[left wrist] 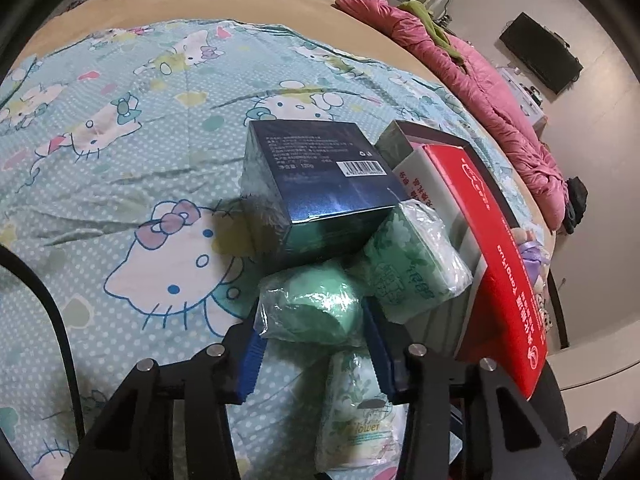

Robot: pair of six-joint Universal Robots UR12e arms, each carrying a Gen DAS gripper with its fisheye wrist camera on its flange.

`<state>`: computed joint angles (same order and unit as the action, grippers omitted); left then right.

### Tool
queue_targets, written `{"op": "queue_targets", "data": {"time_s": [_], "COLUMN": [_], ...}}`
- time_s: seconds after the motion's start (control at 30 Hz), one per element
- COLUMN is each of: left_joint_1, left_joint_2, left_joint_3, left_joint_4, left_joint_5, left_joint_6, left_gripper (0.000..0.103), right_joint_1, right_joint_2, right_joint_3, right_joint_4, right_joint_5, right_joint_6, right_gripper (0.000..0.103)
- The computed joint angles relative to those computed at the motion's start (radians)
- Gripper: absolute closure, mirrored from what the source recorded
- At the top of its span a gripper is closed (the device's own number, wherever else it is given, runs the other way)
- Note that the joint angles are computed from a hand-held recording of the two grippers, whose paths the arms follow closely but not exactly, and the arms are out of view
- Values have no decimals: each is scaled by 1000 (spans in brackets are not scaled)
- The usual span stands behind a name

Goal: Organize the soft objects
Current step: 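Grasp the green bagged ball with the left tool while the right tool grasps the white 'flower' diaper pack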

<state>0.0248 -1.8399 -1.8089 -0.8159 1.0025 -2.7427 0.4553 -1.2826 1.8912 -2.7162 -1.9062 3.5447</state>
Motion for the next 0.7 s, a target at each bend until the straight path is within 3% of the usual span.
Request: {"op": "queue_targets", "data": {"time_s": [0.37, 0.7], "left_joint_1": [25, 66], "left_joint_2": [27, 61], "left_joint_3": [-20, -45], "left_joint_4": [43, 92], "left_joint_5": [22, -14], "left_joint_6": [-28, -54], "left_gripper": [61, 61], "right_joint_1": [5, -43], "right_joint_2": [32, 24], "right_joint_3": [-28, -56], "right_joint_4": [23, 54], "right_joint_5": [-44, 68], "right_joint_6": [36, 217], "right_gripper": [22, 21]}}
